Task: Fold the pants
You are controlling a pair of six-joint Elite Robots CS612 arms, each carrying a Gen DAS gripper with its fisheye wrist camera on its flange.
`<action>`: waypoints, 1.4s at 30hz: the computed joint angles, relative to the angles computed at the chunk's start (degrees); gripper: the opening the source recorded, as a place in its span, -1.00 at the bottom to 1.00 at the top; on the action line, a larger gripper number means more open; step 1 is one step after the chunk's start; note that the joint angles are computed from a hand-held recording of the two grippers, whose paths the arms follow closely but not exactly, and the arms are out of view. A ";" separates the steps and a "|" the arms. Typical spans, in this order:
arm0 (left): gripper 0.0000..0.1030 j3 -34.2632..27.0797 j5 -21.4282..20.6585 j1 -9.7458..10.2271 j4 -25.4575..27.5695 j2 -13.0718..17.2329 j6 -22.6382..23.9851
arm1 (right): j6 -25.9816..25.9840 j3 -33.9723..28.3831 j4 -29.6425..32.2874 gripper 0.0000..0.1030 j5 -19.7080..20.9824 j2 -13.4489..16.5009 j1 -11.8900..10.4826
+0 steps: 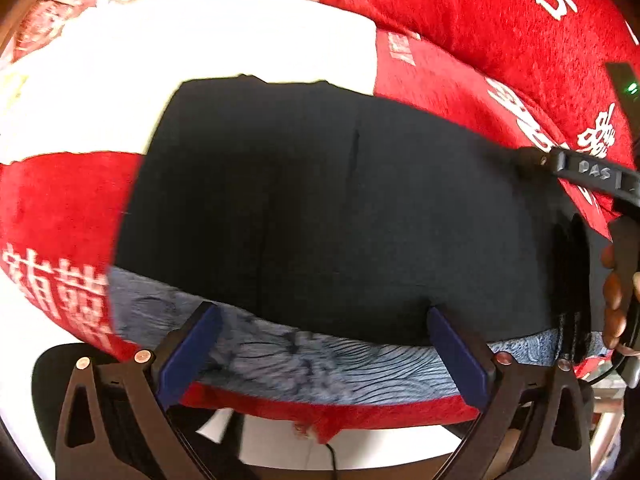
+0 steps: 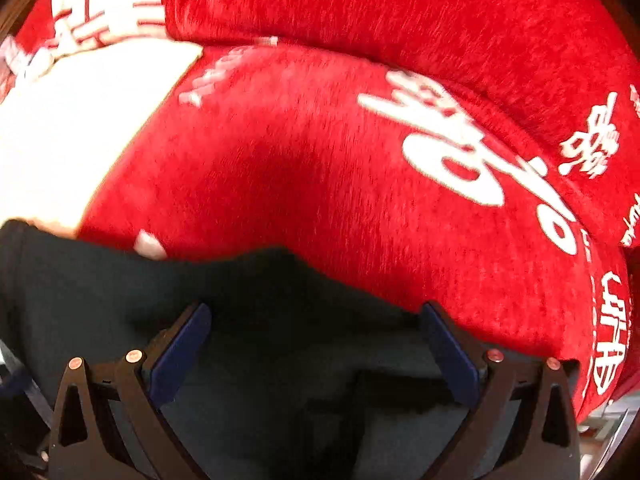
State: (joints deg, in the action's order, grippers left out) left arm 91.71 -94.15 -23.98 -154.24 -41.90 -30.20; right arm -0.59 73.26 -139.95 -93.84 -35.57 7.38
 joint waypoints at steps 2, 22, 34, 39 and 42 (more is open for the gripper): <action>1.00 0.74 0.75 0.42 -0.70 -0.21 -1.35 | -3.75 0.32 -1.54 1.00 2.90 -0.40 0.58; 1.00 5.45 1.76 -0.29 -7.63 -1.59 2.34 | -41.88 -28.96 37.49 0.58 19.87 13.77 7.37; 1.00 7.47 -10.55 6.82 -20.79 -1.75 8.84 | -49.19 -10.35 18.67 -0.51 26.19 2.10 5.24; 1.00 3.25 -23.73 9.23 -18.74 1.10 17.02 | -51.35 -6.02 14.70 -0.51 29.61 -0.73 4.53; 1.00 -0.08 -29.32 9.13 -12.66 2.69 21.06 | -51.52 -5.68 14.65 -0.51 30.53 -1.14 4.01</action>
State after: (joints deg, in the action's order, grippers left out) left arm 91.63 -123.47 -14.85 -166.90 -39.21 -9.14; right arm -52.11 67.58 -125.30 -63.31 -36.71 11.40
